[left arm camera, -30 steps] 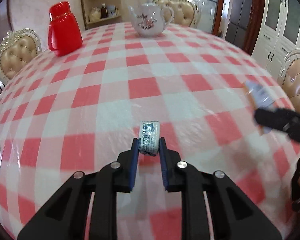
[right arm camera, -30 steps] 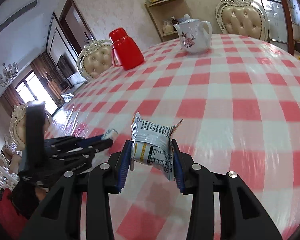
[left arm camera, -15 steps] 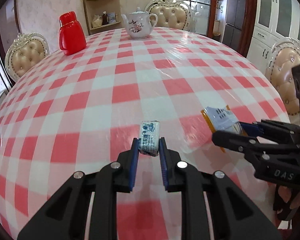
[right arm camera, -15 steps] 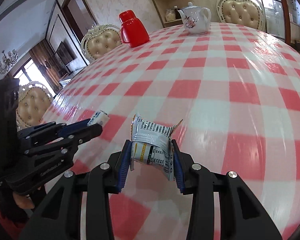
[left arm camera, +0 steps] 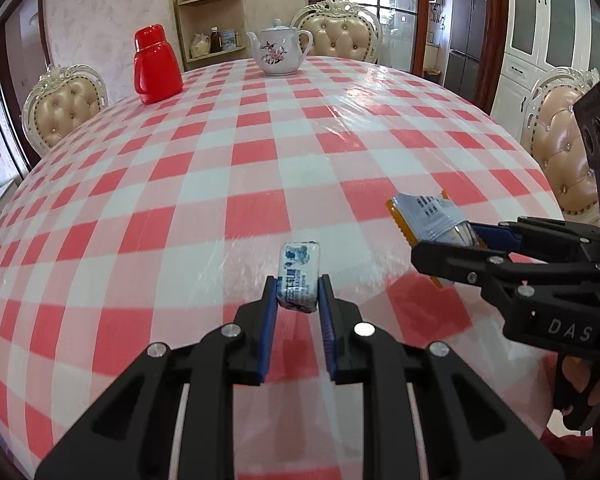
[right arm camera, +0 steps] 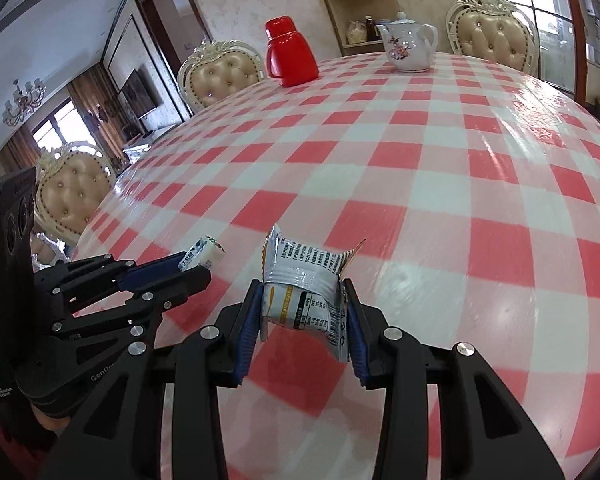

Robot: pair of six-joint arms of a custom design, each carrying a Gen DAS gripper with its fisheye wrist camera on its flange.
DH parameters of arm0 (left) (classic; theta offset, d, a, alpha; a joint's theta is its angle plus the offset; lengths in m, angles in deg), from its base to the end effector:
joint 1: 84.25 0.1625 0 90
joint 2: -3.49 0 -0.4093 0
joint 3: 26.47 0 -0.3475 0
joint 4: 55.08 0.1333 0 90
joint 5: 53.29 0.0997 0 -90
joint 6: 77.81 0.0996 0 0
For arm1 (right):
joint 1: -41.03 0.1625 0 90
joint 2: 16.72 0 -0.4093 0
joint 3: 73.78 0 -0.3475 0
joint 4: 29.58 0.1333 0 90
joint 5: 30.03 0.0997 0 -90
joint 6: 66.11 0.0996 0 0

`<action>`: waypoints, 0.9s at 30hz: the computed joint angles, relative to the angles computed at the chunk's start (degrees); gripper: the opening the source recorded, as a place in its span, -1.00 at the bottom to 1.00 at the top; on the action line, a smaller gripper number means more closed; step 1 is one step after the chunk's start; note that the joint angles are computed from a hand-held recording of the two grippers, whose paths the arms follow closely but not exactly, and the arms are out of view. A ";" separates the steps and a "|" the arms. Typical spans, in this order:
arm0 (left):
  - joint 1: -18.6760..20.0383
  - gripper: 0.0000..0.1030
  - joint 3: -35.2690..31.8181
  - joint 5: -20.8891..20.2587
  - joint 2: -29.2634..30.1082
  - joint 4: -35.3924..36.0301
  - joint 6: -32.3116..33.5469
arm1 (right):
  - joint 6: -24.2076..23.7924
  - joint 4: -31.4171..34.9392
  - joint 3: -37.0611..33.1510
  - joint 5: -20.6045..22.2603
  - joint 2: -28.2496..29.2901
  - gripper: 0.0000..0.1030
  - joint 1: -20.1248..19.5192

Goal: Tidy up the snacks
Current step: 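Carry the candy roll and silver packet over the clear bin with both tools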

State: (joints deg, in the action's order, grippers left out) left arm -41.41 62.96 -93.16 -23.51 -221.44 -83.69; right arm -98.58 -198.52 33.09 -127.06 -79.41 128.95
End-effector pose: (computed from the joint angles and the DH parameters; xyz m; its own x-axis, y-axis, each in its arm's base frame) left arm -0.3250 -0.5874 0.0023 -0.6413 0.2750 -0.7163 0.6494 0.6918 -0.3158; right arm 0.1002 -0.5793 0.2596 -0.8506 -0.3515 0.3909 -0.5060 0.7494 -0.4270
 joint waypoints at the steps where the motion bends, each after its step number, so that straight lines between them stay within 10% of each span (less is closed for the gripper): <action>1: -0.21 -0.61 0.98 0.11 -0.46 -0.37 -0.28 | -0.09 -0.17 0.46 -0.01 -0.10 -0.25 0.15; 27: -7.48 -0.60 23.60 5.98 -13.55 2.63 -13.64 | -6.61 -5.75 11.60 -3.06 -2.00 -0.25 7.91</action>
State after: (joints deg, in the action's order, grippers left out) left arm -48.89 86.56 -87.18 -37.06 -218.80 -97.33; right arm -105.19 -204.27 44.70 -130.12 -81.41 136.87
